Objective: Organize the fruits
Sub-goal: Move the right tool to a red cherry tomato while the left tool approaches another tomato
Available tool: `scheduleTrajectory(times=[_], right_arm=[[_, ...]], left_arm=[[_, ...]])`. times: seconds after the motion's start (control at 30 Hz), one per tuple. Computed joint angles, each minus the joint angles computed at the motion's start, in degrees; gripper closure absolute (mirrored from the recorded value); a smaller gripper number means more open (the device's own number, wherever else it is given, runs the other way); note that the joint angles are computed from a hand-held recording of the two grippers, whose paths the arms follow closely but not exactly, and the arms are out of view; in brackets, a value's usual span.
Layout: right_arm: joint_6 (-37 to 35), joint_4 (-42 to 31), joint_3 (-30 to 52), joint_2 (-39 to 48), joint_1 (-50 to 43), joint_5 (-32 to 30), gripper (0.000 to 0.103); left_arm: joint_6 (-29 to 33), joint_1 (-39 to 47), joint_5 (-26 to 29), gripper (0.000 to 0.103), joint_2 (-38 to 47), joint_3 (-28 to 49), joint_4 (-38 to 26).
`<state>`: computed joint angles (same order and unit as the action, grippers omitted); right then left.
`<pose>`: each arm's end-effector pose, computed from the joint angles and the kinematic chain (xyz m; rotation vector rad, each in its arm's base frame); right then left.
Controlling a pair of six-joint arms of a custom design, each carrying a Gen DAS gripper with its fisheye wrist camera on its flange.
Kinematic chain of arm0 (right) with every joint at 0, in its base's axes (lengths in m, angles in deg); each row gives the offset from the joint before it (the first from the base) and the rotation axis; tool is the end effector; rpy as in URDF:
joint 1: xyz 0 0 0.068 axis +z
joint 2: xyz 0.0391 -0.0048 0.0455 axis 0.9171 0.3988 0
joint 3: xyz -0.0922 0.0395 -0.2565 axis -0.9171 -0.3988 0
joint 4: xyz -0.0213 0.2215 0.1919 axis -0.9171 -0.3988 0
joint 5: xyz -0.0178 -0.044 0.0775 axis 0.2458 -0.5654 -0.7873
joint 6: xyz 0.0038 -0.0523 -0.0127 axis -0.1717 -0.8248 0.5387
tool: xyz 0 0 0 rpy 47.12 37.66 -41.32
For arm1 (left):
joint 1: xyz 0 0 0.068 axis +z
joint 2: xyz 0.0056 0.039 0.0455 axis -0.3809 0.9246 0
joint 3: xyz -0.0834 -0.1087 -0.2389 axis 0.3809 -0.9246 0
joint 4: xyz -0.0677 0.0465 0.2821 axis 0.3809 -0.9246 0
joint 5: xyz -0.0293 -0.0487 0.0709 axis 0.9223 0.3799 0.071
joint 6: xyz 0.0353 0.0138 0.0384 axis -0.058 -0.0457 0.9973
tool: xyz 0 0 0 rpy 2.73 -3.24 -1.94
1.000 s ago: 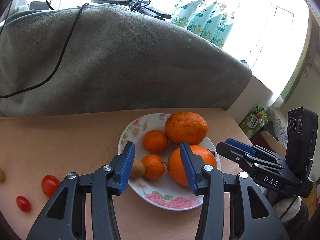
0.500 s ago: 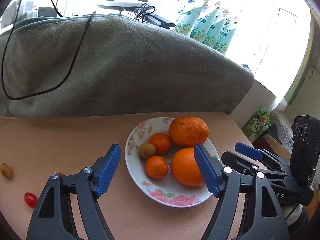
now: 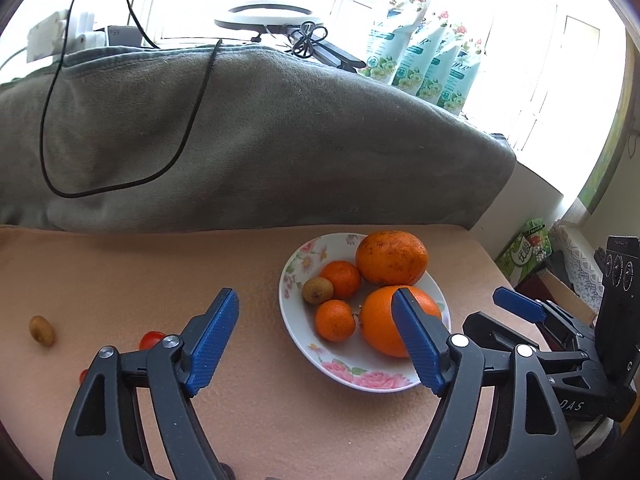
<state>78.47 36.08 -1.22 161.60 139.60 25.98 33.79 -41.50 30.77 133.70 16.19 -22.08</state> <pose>0.1062 0.2492 0.1648 0.5408 2.1121 -0.0318 0.2520 -0.1071 0.1994 0.8342 2.1761 -0.7391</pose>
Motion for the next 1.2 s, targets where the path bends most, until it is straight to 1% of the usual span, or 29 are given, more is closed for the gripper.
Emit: scheduleTrajectory(times=[0.33,0.6,0.83,1.03,1.2], right_arm=[[-3.24,3.42,2.98,2.50,1.43,0.46,0.011],[-7.67,8.51,4.16,3.97,1.31,0.57,0.011],[-12.33,9.66,7.94,7.95,0.62,0.23,0.011],[-18.44,17.03,7.64,8.73,-0.32,-1.32,0.011],[-24.02,23.44,7.53,9.55,-1.39,-3.00,0.011]], left_arm=[[3.55,8.86,3.96,0.024,-1.62,0.22,-2.79],[6.66,16.38,6.14,0.024,-0.58,1.11,-3.67],[9.46,23.38,7.36,0.024,2.21,1.73,-3.38],[11.78,29.71,9.19,0.024,5.03,2.75,-3.43],[13.39,32.91,10.06,0.024,7.04,3.26,-3.13]])
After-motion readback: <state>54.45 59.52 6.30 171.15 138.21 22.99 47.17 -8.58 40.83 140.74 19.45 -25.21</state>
